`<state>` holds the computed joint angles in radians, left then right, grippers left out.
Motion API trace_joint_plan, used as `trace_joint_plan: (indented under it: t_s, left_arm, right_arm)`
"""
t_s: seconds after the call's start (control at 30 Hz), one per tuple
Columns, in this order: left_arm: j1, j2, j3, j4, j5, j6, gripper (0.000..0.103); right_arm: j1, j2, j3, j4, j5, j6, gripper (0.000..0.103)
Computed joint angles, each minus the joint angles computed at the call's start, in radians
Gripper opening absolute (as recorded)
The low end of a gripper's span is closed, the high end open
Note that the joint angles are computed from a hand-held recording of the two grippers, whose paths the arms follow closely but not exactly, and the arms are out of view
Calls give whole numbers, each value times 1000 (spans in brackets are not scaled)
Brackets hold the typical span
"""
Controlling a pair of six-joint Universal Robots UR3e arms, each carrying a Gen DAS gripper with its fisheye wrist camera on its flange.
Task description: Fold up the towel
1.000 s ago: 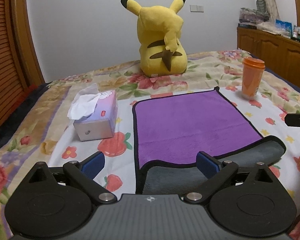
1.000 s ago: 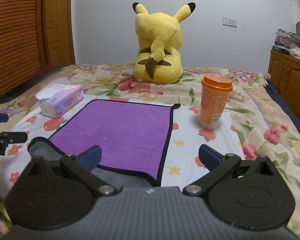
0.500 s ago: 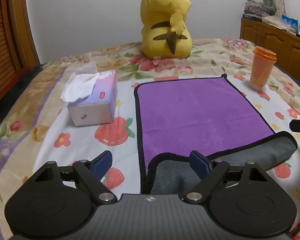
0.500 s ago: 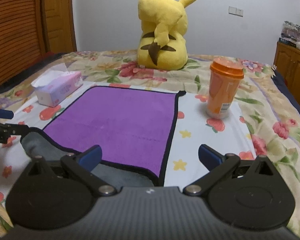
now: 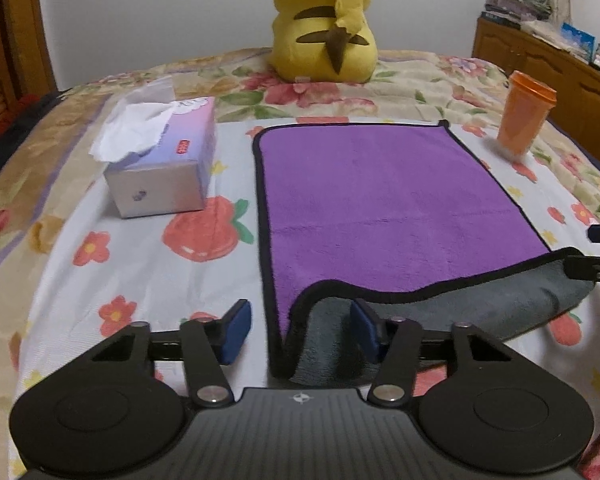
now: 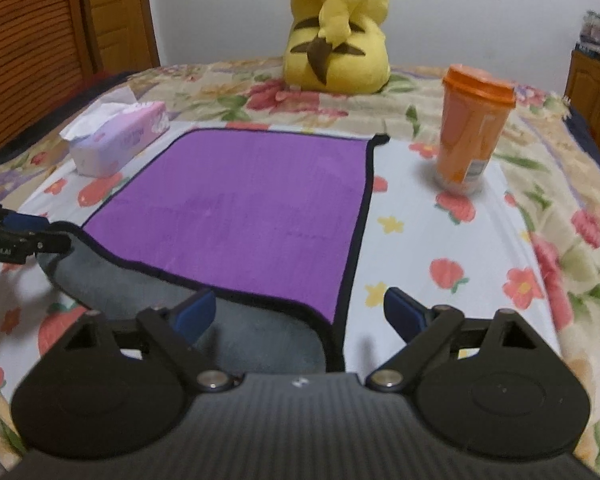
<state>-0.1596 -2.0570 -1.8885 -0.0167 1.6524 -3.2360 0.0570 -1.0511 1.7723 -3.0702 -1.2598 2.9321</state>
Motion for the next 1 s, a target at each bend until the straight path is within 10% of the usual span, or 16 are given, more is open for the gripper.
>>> trace_joint_plan:
  t_s: [0.53,1.0]
  left_arm:
    - [-11,-11,21,-71,-9,9,42]
    - [4,-3,9,-75,-32,4,24]
  right_arm:
    - [-22,6,-53,190,86,-17,79]
    - [-33,3,-73,237,64,-31,23]
